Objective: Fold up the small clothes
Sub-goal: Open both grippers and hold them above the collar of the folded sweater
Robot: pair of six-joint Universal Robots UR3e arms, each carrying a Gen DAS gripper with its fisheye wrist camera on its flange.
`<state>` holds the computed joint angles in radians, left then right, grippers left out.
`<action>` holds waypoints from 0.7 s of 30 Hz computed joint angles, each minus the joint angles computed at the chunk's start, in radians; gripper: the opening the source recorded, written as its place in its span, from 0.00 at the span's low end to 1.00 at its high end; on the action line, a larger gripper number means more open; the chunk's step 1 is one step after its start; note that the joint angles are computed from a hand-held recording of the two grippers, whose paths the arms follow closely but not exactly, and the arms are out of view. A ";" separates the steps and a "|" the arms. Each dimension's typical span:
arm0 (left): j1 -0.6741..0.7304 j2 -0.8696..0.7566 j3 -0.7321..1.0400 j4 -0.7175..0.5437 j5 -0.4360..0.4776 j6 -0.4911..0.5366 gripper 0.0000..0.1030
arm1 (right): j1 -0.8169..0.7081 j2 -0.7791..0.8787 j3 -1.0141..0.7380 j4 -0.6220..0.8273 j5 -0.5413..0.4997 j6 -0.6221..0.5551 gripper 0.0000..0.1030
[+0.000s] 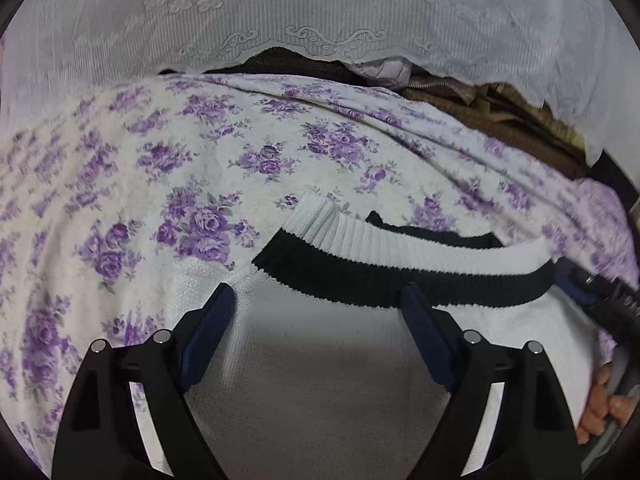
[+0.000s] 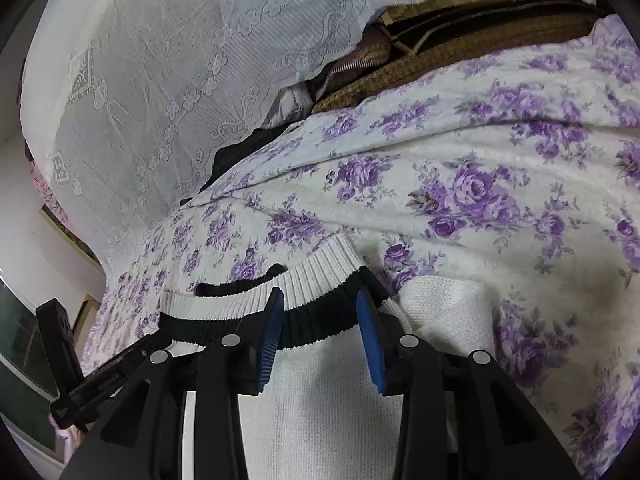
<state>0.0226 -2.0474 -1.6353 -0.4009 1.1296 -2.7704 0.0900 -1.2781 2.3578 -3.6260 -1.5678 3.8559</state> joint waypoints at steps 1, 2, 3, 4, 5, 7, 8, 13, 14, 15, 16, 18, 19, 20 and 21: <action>-0.008 0.003 -0.014 0.027 0.020 -0.001 0.80 | 0.022 0.000 -0.010 0.008 -0.038 0.001 0.42; -0.010 0.005 -0.022 0.044 0.028 -0.003 0.80 | 0.040 -0.005 -0.012 0.010 -0.068 -0.001 0.50; -0.015 0.007 -0.033 0.072 0.049 -0.014 0.84 | 0.065 -0.007 -0.022 0.021 -0.116 0.003 0.58; -0.019 0.012 -0.054 0.123 0.083 -0.040 0.90 | 0.099 -0.009 -0.024 0.014 -0.186 0.008 0.64; -0.013 0.017 -0.066 0.143 0.079 -0.050 0.90 | 0.126 -0.009 -0.030 0.012 -0.237 0.014 0.68; 0.007 0.027 -0.080 0.150 0.044 -0.049 0.91 | 0.172 -0.001 -0.027 -0.025 -0.322 0.016 0.68; 0.007 0.027 -0.080 0.149 0.045 -0.050 0.91 | 0.184 -0.002 -0.026 -0.029 -0.345 0.014 0.69; -0.001 0.033 -0.101 0.187 0.065 -0.049 0.91 | 0.302 0.016 -0.097 0.020 -0.532 -0.022 0.69; -0.003 0.037 -0.107 0.195 0.069 -0.050 0.91 | 0.328 0.025 -0.117 0.032 -0.573 -0.035 0.71; -0.003 0.041 -0.115 0.200 0.071 -0.050 0.91 | 0.358 0.034 -0.141 0.050 -0.617 -0.051 0.73; -0.001 0.043 -0.117 0.203 0.071 -0.052 0.92 | 0.389 0.044 -0.174 0.079 -0.665 -0.068 0.74; -0.002 0.044 -0.123 0.212 0.074 -0.056 0.92 | 0.440 0.059 -0.225 0.138 -0.737 -0.097 0.78; 0.000 0.047 -0.128 0.221 0.075 -0.059 0.92 | 0.463 0.063 -0.252 0.181 -0.765 -0.112 0.78; 0.000 0.048 -0.133 0.228 0.077 -0.059 0.92 | 0.479 0.062 -0.267 0.213 -0.782 -0.117 0.79; 0.001 0.052 -0.141 0.241 0.080 -0.060 0.92 | 0.494 0.063 -0.285 0.253 -0.798 -0.118 0.79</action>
